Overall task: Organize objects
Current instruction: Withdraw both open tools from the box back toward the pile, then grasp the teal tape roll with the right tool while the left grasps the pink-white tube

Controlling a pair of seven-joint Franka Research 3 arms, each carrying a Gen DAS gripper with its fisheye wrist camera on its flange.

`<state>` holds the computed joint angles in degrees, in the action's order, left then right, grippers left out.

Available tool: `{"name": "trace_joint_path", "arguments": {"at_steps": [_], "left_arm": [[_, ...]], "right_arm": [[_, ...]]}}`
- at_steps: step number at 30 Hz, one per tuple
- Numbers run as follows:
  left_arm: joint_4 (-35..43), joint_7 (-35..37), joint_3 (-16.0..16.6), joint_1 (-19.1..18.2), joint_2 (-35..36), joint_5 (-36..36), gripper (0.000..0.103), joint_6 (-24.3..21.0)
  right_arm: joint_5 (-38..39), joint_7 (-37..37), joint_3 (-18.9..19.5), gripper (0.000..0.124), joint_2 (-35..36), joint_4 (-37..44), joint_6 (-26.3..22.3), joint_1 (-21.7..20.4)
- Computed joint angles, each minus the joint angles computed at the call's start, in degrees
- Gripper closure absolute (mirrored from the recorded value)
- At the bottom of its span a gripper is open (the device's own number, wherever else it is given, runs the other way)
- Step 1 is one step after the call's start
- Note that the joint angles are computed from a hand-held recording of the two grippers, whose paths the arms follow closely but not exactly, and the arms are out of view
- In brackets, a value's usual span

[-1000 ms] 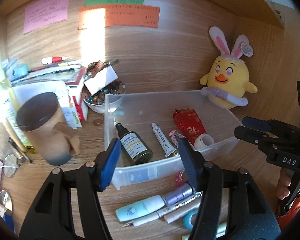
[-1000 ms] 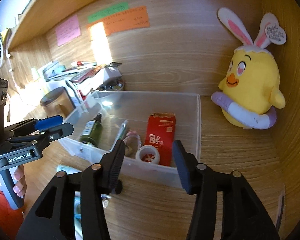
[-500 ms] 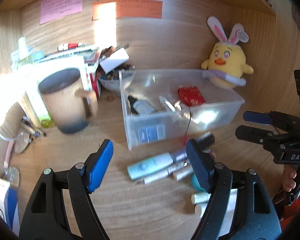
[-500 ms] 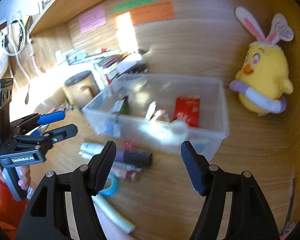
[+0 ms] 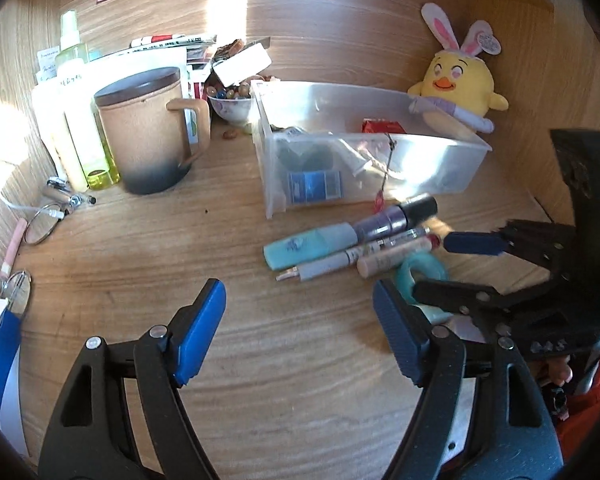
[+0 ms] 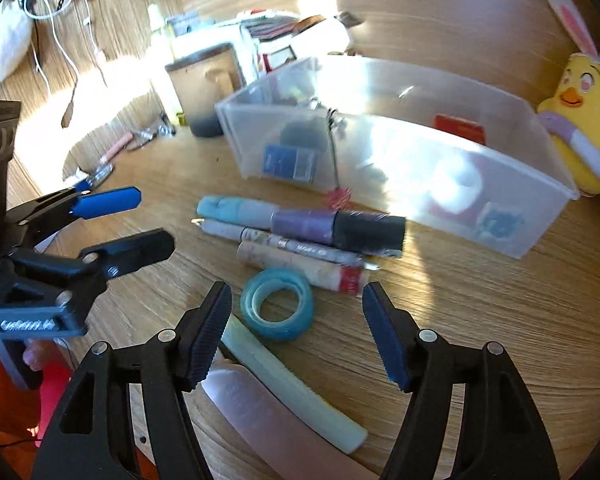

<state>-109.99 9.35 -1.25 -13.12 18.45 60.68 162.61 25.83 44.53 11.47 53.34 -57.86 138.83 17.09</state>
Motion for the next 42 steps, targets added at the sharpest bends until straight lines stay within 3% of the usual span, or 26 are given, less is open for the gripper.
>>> {"name": "trace_joint_path", "arguments": {"at_steps": [3,7,9,19,22,24,26,32,38,41,42], "left_arm": [[-0.67,0.52,-0.31,-0.21,-0.18,0.1,0.026,0.22],[-0.86,3.52,-1.26,0.22,0.32,-2.43,0.026,1.91],[-0.78,5.3,-1.56,0.2,0.63,-3.97,0.026,2.92],[0.92,16.73,-3.19,-0.74,3.49,-15.43,0.027,6.08],[1.7,20.9,-4.03,-0.63,4.64,-19.66,0.045,5.98],[1.69,20.43,-2.33,-2.07,4.88,-19.62,0.059,7.44],[1.18,24.19,-4.34,-0.2,5.17,-23.25,0.069,9.67],[0.46,23.56,-0.49,-3.88,4.44,-23.81,0.07,10.24],[-0.81,15.57,5.28,-8.33,2.04,-16.8,0.072,10.92],[-1.17,12.33,5.55,-8.06,1.11,-13.8,0.073,11.47],[-0.85,11.85,5.23,-7.56,1.17,-13.3,0.091,11.75]], "right_arm": [[-1.21,1.6,-0.85,0.06,1.96,3.25,-2.14,0.78],[-1.9,2.87,-0.86,0.079,4.4,7.58,-5.46,0.85],[-1.66,2.81,-0.75,0.087,4.09,7.02,-5.01,0.69],[2.44,0.35,0.82,0.087,-1.51,-2.26,2.57,-2.07],[3.81,0.07,1.13,0.087,-2.67,-4.02,4.0,-3.09],[4.47,0.02,1.21,0.087,-3.04,-4.54,4.46,-3.63],[4.93,0.01,1.17,0.087,-3.43,-5.16,5.13,-3.99],[6.53,-0.18,1.57,0.087,-4.23,-6.44,6.71,-5.24],[7.87,-0.46,1.86,0.087,-4.87,-7.07,8.25,-6.22],[8.56,-0.71,2.2,0.087,-5.01,-6.98,8.7,-6.67],[8.83,-0.93,2.32,0.087,-5.19,-7.22,9.07,-6.82]]}}
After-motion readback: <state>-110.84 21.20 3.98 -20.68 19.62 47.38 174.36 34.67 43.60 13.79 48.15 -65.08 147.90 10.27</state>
